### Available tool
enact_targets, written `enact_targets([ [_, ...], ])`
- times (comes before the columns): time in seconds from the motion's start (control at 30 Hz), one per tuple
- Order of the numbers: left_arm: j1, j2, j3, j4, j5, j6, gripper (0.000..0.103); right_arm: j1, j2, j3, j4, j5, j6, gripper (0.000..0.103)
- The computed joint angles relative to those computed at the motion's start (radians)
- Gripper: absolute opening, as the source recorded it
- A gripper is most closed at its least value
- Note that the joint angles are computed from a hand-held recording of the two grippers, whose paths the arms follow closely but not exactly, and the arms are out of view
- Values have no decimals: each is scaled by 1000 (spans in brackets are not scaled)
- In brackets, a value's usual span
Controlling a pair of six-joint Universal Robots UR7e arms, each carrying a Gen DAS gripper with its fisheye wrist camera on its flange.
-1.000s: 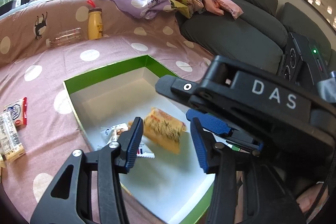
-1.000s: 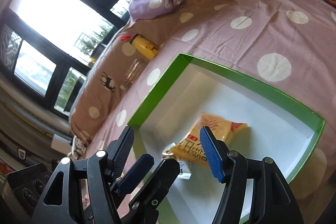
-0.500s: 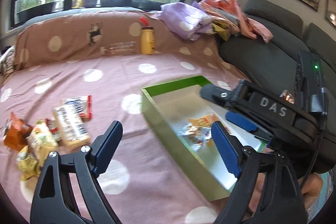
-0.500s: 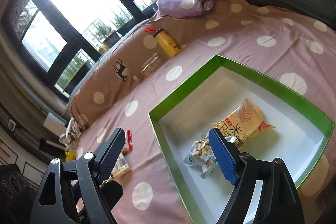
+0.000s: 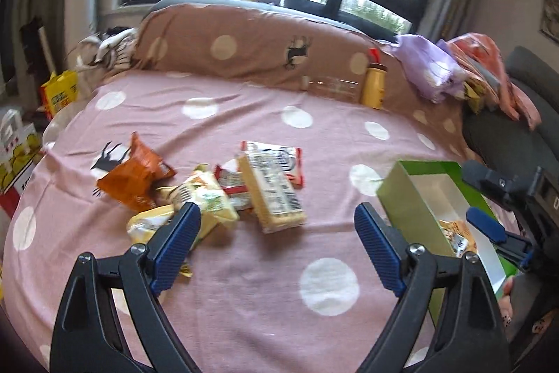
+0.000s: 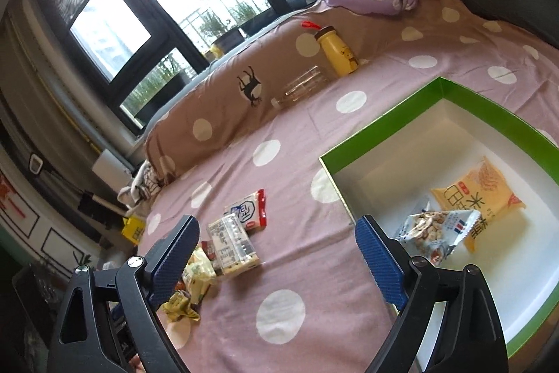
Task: Organize snacks
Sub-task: 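Move the left gripper back toward the remaining snack pile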
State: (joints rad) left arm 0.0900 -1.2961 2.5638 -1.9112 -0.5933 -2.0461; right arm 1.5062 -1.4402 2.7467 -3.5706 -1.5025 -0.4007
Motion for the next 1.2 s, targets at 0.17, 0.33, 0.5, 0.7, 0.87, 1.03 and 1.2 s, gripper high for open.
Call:
enact_targets([
  [0.17,-11,-67,30,67,-37,-92,90,72,131,-11,-100,-90,9,92],
  [0.33,-15,-117,36,178,-78,-200,90,140,253,-26,-184,-173,4,91],
  [0.5,-2,-145,40,228,-112,-242,90,178,332,-30,-262,-222,-4,91],
  [0.7,19,-158,46,241,-137,-250,90,190,371,-42,-261,-251,-1,91],
  [0.87,37,-159,47,233,-149,-235,90,219,415,-55,-286,-304,-10,91],
  [1.03,60,-174,71,165,-151,-197,90,230,441,-58,-296,-316,-23,91],
  [1.2,73,-165,75,125,-151,-164,90,239,460,-65,-294,-331,-32,91],
])
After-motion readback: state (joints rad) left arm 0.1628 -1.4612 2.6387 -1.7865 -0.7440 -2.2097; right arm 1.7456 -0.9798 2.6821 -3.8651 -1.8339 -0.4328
